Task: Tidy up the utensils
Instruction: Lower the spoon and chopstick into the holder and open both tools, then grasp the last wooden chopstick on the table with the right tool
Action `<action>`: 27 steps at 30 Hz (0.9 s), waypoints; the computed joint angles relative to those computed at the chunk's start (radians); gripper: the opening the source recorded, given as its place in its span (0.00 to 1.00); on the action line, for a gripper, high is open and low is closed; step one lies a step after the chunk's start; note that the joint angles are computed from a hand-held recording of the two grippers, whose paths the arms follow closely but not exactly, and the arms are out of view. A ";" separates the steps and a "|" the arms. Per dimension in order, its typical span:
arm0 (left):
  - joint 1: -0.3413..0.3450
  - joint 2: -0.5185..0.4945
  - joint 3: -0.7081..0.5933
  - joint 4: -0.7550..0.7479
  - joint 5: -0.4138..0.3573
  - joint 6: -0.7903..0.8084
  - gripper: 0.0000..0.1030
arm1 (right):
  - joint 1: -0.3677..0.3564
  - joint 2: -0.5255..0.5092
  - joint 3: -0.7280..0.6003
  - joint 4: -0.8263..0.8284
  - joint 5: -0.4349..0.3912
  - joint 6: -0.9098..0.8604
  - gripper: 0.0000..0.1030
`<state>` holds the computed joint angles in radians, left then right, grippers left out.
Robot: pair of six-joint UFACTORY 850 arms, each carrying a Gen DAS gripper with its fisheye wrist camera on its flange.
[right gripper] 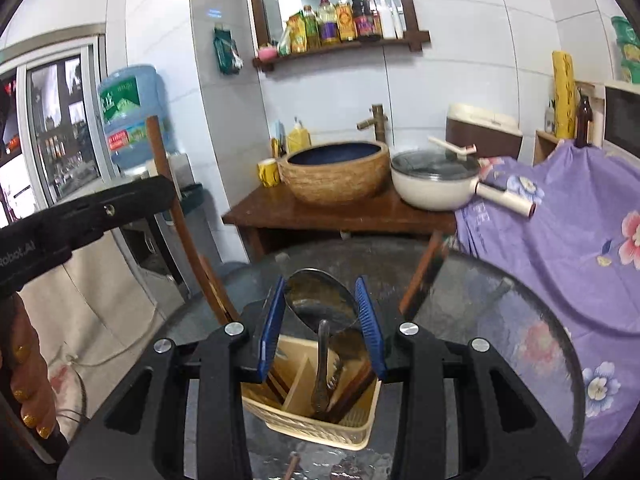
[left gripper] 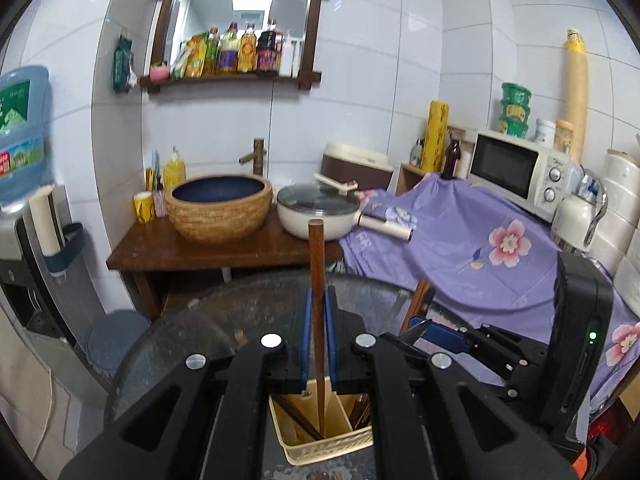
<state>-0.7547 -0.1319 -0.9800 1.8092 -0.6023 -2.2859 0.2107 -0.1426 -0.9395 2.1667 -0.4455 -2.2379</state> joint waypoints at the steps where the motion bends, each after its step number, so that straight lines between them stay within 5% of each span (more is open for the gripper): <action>1: 0.006 -0.007 0.006 0.009 0.010 -0.017 0.07 | 0.000 -0.011 0.010 0.033 -0.008 -0.037 0.36; 14: 0.044 -0.082 0.053 0.076 0.101 -0.167 0.07 | 0.023 -0.056 0.092 0.253 -0.015 -0.321 0.37; 17: 0.052 -0.085 0.055 0.088 0.133 -0.183 0.07 | 0.022 -0.059 0.098 0.284 -0.020 -0.352 0.58; 20: 0.045 -0.057 0.086 0.133 0.114 -0.246 0.08 | 0.010 -0.033 0.127 0.316 -0.065 -0.373 0.63; 23: 0.012 0.002 0.153 0.223 0.058 -0.359 0.36 | 0.008 0.020 0.180 0.369 -0.085 -0.441 0.65; 25: -0.028 0.045 0.224 0.255 -0.042 -0.434 0.70 | 0.010 0.069 0.237 0.397 -0.102 -0.487 0.65; 27: -0.080 0.066 0.284 0.190 -0.151 -0.439 0.77 | 0.009 0.116 0.302 0.399 -0.134 -0.513 0.70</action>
